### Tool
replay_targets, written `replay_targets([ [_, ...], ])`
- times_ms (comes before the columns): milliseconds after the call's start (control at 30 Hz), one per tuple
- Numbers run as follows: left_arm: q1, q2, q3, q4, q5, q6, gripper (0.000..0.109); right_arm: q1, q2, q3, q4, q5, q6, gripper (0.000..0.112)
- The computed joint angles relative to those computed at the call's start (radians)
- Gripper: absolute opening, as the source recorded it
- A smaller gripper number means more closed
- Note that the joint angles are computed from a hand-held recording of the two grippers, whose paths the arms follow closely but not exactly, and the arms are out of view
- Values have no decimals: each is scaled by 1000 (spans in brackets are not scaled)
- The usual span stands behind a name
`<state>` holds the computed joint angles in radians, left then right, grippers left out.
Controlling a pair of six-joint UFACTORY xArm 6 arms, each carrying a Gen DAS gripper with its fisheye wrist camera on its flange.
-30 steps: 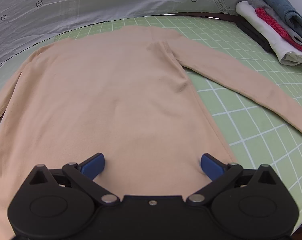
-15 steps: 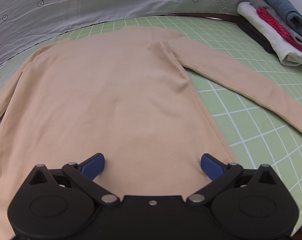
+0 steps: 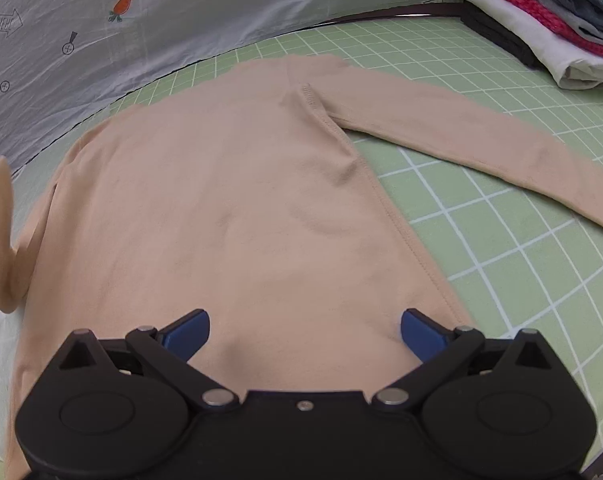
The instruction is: Fold clothes
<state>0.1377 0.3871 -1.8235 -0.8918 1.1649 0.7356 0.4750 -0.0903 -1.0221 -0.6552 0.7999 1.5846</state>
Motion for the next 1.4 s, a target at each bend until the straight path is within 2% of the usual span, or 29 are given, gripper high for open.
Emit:
replay_targets([
  [33, -11, -27, 45, 34, -39, 19, 82, 2, -4, 3, -4, -1, 3, 103],
  [100, -20, -45, 86, 124, -86, -10, 82, 10, -4, -1, -17, 9, 4, 103],
  [233, 0, -4, 65, 306, -72, -160, 82, 19, 14, -20, -39, -4, -9, 103],
  [333, 26, 18, 49, 406, -69, -225, 82, 17, 44, -55, -59, -56, -20, 103],
  [500, 75, 28, 40, 443, -67, -245, 82, 43, 167, -196, -78, -86, -119, 102],
  [567, 89, 31, 32, 453, -62, -241, 82, 50, 219, -253, -66, -107, -162, 98],
  [767, 114, 39, 21, 477, -35, -212, 82, 26, 304, -296, 75, -320, -142, 77],
  [900, 126, 46, 14, 495, -20, -199, 82, 3, 325, -258, 179, -482, -32, 54],
  [967, 131, 48, 13, 503, -14, -195, 82, -6, 329, -240, 180, -547, 36, 43],
  [1033, 135, 48, 13, 508, -7, -192, 82, -13, 332, -227, 174, -593, 87, 23],
  [1133, 135, 47, 12, 510, -1, -191, 82, -24, 335, -206, 172, -659, 143, 6],
  [1267, 131, 43, 14, 502, -2, -190, 82, -40, 322, -200, 127, -686, 181, 3],
  [1400, 116, 44, 7, 488, -3, -205, 82, -85, 278, -178, -62, -702, 365, 3],
])
